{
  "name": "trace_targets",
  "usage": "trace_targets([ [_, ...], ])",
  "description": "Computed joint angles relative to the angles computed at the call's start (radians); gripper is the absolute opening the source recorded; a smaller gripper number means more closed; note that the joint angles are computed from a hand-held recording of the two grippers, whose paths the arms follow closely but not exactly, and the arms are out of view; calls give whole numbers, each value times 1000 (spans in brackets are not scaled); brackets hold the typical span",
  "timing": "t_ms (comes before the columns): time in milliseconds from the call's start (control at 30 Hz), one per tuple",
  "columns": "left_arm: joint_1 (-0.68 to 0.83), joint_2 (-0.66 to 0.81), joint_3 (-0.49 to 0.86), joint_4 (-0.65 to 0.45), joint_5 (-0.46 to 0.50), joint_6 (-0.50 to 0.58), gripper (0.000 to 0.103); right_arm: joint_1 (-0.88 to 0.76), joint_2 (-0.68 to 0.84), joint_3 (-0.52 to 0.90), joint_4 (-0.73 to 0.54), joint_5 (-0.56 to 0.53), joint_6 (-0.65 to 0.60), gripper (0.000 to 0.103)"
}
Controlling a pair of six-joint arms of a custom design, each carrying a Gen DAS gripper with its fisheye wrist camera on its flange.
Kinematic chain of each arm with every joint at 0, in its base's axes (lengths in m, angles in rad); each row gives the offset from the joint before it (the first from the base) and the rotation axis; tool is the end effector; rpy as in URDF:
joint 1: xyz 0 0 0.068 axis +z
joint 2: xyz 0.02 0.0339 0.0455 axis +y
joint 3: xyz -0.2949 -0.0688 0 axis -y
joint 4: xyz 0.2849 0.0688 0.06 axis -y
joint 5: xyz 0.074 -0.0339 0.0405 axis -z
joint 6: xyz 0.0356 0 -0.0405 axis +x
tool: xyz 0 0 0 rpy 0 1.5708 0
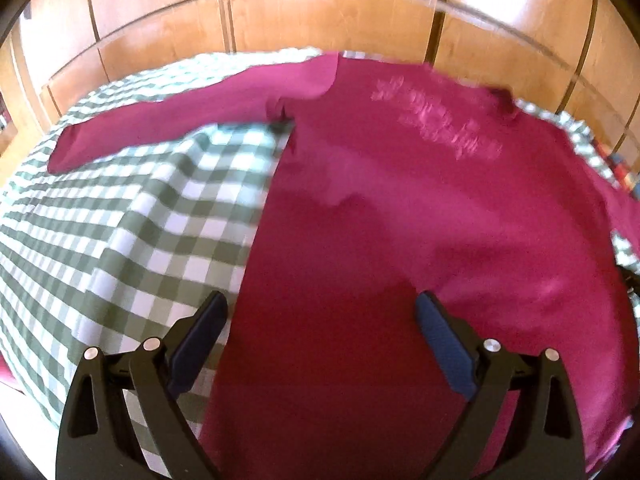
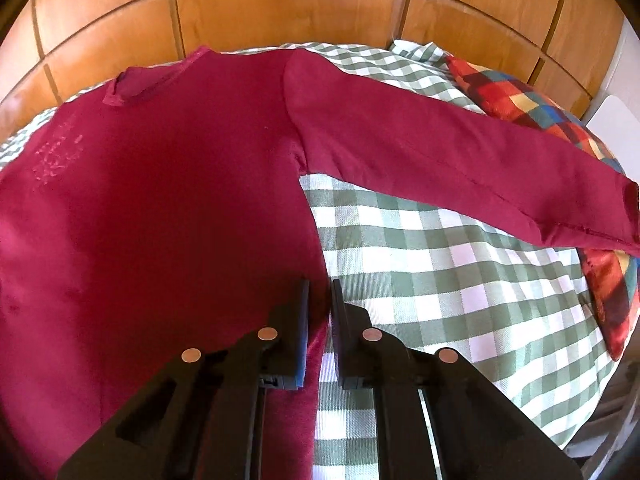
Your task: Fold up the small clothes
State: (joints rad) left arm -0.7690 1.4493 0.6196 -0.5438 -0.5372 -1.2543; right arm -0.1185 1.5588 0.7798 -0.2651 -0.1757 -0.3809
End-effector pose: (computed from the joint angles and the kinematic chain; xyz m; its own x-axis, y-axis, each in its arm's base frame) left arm 0.1861 -0.1548 0.1340 -0.7186 -0.4408 -0.5379 -0.5061 0.8619 -0.0301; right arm 0.3147 -0.0312 0.1566 -0.8077 -0.2725 -0.5228 -0.2921 0.9553 -0.0466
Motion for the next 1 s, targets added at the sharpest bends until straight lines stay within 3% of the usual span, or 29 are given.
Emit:
trace_targets([
  [67, 1, -25, -38, 48, -3, -9, 96, -26, 18, 23, -28, -46, -3, 11],
  [133, -3, -11, -23, 32, -10, -16, 96, -75, 42, 64, -86, -123, 10, 31],
  [167, -6, -1, -14, 22, -14, -21, 97, -93, 45, 78, -102, -130, 22, 54],
  [200, -5, 7, -7, 16, -15, -23, 97, -111, 40, 84, -105, -129, 32, 64],
  [367, -10, 13, -2, 6, -21, -34, 97, -285, 28, 155, -122, -208, 76, 63],
  [467, -19, 27, 10, -5, -27, -50, 98, -433, 71, 264, -122, -270, 175, 63],
  [667, -20, 42, 24, -24, -31, -73, 99, -589, 250, 513, -104, -292, 413, 60],
  [833, -19, 44, 25, -28, -30, -76, 100, -607, 429, 735, -210, -305, 478, 58],
  [900, -18, 45, 26, -30, -30, -75, 100, -592, 508, 819, -274, -276, 483, 37],
  [933, -18, 45, 26, -28, -30, -74, 100, -588, 524, 830, -279, -258, 484, 32],
  [1000, -17, 46, 27, -28, -29, -74, 100, -573, 535, 832, -265, -200, 479, 8],
])
